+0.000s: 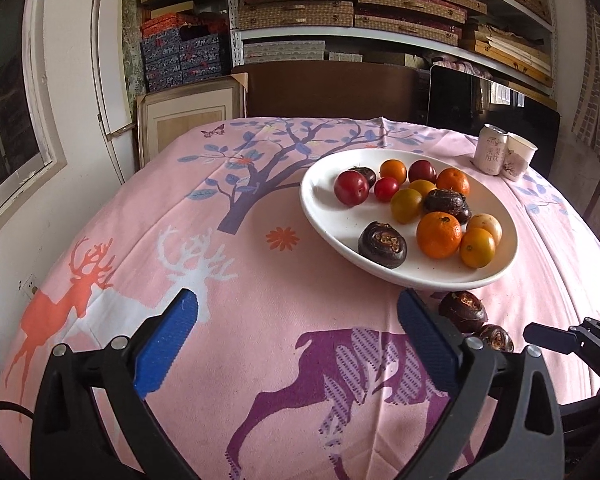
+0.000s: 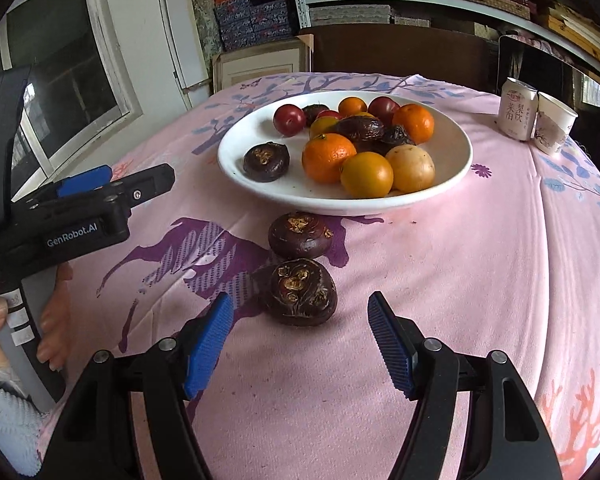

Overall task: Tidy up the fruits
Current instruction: 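Grasp a dark fruit with the right tool while the left tool grasps another dark fruit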

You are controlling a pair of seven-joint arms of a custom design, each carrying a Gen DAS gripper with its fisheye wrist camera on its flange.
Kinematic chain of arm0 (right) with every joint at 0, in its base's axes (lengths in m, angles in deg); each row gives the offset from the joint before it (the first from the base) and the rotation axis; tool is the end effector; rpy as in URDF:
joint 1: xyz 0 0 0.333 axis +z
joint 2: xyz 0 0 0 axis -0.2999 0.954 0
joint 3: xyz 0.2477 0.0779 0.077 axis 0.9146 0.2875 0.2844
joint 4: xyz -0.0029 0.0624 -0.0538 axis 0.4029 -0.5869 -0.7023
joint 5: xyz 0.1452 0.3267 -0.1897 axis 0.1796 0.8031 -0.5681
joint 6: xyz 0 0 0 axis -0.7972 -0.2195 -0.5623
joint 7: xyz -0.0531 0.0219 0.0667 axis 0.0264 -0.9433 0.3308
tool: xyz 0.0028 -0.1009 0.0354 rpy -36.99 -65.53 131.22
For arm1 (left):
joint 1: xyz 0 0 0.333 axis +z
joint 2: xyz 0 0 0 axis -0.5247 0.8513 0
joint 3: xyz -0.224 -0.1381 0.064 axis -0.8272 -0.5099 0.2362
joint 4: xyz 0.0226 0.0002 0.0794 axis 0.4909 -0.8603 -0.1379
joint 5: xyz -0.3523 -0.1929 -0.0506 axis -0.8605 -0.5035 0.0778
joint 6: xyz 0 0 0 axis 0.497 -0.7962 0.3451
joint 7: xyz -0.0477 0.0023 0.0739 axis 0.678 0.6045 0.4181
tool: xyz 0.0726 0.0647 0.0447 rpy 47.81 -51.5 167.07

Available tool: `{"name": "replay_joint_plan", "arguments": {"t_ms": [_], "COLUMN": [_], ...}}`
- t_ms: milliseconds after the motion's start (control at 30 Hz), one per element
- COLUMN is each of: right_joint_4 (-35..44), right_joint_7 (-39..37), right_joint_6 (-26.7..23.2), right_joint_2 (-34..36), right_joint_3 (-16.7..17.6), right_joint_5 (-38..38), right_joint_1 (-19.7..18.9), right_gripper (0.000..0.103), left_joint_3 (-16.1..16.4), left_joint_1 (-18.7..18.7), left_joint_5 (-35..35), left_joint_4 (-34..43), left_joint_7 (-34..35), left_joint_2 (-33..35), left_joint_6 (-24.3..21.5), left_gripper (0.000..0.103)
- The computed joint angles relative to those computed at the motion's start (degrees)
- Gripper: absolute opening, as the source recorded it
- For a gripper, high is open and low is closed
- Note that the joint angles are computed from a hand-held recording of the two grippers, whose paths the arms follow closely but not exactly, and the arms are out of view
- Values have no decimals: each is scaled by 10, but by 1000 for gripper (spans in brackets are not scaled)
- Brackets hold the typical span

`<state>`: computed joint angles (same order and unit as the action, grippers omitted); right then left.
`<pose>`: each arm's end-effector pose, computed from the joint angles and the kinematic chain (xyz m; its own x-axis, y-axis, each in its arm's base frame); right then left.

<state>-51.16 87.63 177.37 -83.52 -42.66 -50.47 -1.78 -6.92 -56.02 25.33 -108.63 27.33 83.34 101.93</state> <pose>0.5294 0.1751 0.4738 0.4213 -0.8950 -0.1465 -0.7099 -0.2249 -0.6674 0.5128 -0.3943 0.5127 0.0839 -0.9951 -0.0530 -0.6267 -0.0113 -0.7792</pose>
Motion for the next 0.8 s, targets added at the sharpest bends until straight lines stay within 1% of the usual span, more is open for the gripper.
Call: {"name": "replay_joint_plan", "arguments": {"t_ms": [67,167,200,300,400,500,567,600,700,800], "right_joint_4": [6,17,20,20,18,-7,-10,-10,-2,3], "right_joint_7": [12,17,22,12,0,7,15,16,7,-18], "right_joint_6": [-1,-19,-25,-25,-22,23,50,57,59,52], "right_joint_2": [7,16,19,18,14,-14,-21,-23,-21,-20], "right_joint_3": [4,3,3,1,-3,-5,-15,-22,-38,-42], "right_joint_5": [-15,-27,-31,-22,-7,-2,25,46,101,134], "right_joint_1": [-3,-4,-4,-1,1,-6,-11,-12,-11,-8], "right_gripper": [69,59,52,45,45,45,45,45,45,45], "left_joint_3": [-1,-1,-2,-2,-1,-3,-7,-8,-7,1], "left_joint_1": [-2,-6,-7,-10,-12,-13,-14,-18,-39,-59], "left_joint_5": [1,4,5,4,1,-12,-28,-31,-25,-32], "left_joint_4": [5,9,10,14,15,15,20,29,72,119], "left_joint_7": [8,19,23,36,50,74,104,121,161,182], "left_joint_2": [5,9,11,16,19,23,33,43,80,118], "left_joint_6": [-3,-2,-3,-2,7,32,55,59,48,30], "left_gripper": [98,98,98,98,98,98,98,98,98,98]}}
